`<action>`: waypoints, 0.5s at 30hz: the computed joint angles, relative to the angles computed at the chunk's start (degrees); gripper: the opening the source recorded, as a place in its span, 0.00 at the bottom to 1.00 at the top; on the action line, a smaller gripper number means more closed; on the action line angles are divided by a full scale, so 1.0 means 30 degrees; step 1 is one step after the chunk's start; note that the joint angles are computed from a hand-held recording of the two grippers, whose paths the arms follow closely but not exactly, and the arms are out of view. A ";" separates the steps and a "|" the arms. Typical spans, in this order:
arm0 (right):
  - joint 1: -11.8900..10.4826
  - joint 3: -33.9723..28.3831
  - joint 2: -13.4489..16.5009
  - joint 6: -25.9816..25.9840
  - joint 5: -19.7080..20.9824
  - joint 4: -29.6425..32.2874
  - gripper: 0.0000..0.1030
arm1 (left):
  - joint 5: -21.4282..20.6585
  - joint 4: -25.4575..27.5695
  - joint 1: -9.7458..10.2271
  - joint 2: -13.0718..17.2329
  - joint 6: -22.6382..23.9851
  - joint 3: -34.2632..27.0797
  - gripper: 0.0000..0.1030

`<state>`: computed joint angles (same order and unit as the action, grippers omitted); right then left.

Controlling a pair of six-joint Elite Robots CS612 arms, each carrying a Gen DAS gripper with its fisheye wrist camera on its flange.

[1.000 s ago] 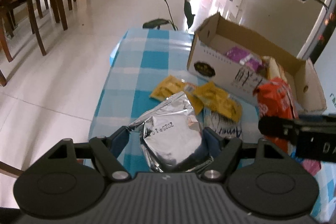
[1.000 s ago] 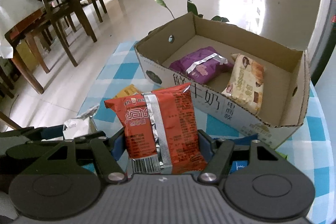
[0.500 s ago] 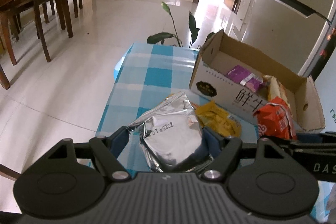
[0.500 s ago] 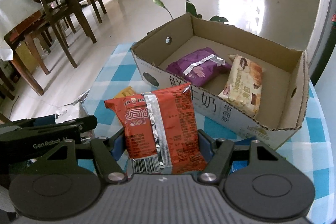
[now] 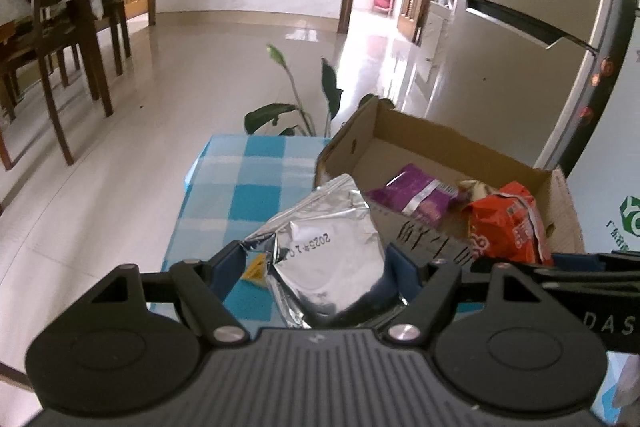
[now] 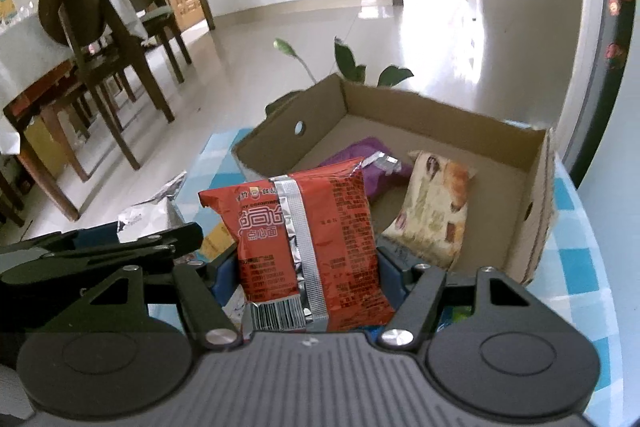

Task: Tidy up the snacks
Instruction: 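Lift and carry the red-orange bag and silver foil bag over the box with both tools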

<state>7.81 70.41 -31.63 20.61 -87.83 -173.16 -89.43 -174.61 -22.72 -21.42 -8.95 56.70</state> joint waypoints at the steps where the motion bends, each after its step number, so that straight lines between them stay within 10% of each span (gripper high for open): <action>1: -0.0031 0.0016 -0.0015 0.0115 -0.0048 -0.0110 0.71 | -0.0055 -0.0016 -0.0017 0.0058 0.0076 -0.0148 0.74; 15: -0.0455 0.0119 -0.0107 0.1524 -0.1868 -0.1645 0.71 | -0.1050 0.0288 -0.0249 0.1590 0.1877 -0.3650 0.74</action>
<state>6.45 70.77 -31.95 25.18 -93.44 -178.09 -92.59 -173.75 -23.47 -16.65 -3.32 45.75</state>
